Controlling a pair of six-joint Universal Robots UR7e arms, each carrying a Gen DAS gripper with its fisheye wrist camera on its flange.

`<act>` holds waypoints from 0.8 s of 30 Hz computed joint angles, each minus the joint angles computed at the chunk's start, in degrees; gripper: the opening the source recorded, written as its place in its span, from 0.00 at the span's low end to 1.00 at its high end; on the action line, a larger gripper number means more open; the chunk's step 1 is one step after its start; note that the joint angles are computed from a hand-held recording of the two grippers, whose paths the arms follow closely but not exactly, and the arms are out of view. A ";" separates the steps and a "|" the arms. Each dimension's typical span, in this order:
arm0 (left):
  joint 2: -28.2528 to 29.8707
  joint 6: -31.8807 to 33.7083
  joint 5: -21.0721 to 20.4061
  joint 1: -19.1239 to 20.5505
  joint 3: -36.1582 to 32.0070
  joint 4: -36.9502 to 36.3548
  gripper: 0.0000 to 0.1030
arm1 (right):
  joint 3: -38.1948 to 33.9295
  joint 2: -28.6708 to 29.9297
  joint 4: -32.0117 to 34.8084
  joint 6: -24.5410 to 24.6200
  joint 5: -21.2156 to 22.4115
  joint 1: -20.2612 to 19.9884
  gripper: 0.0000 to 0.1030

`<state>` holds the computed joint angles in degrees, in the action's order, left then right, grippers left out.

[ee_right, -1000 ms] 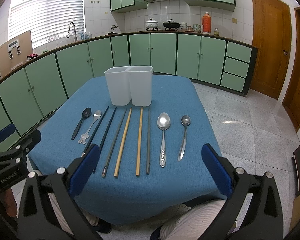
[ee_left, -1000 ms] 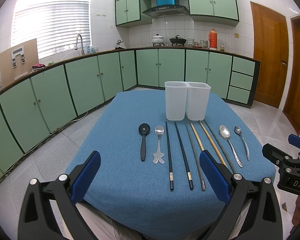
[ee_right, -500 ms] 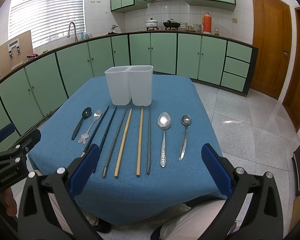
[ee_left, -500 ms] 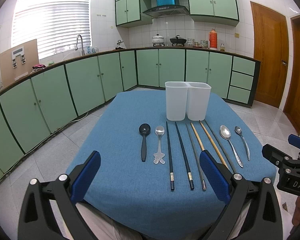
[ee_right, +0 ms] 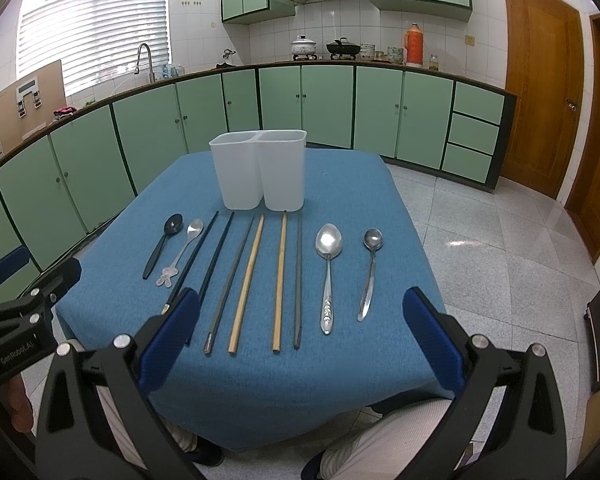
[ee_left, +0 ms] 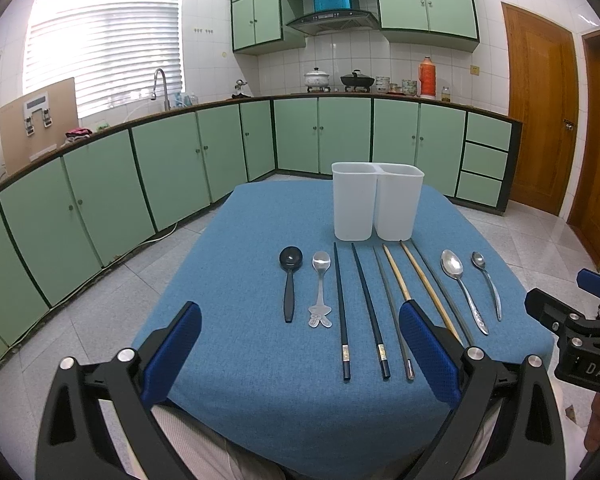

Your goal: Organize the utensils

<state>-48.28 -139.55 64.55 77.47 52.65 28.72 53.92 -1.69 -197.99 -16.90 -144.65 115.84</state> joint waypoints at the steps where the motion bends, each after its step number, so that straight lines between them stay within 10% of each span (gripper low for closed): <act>1: -0.03 0.01 0.01 0.00 0.03 -0.02 0.94 | -0.06 0.03 -0.02 -0.06 0.00 0.00 0.95; 24: 1.52 0.22 0.62 1.12 -3.32 2.15 0.94 | -1.84 0.93 1.05 -0.35 0.24 -0.61 0.95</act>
<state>-46.75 -139.34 65.16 78.60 49.33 30.87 52.08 -0.76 -196.94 -17.26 -144.41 115.23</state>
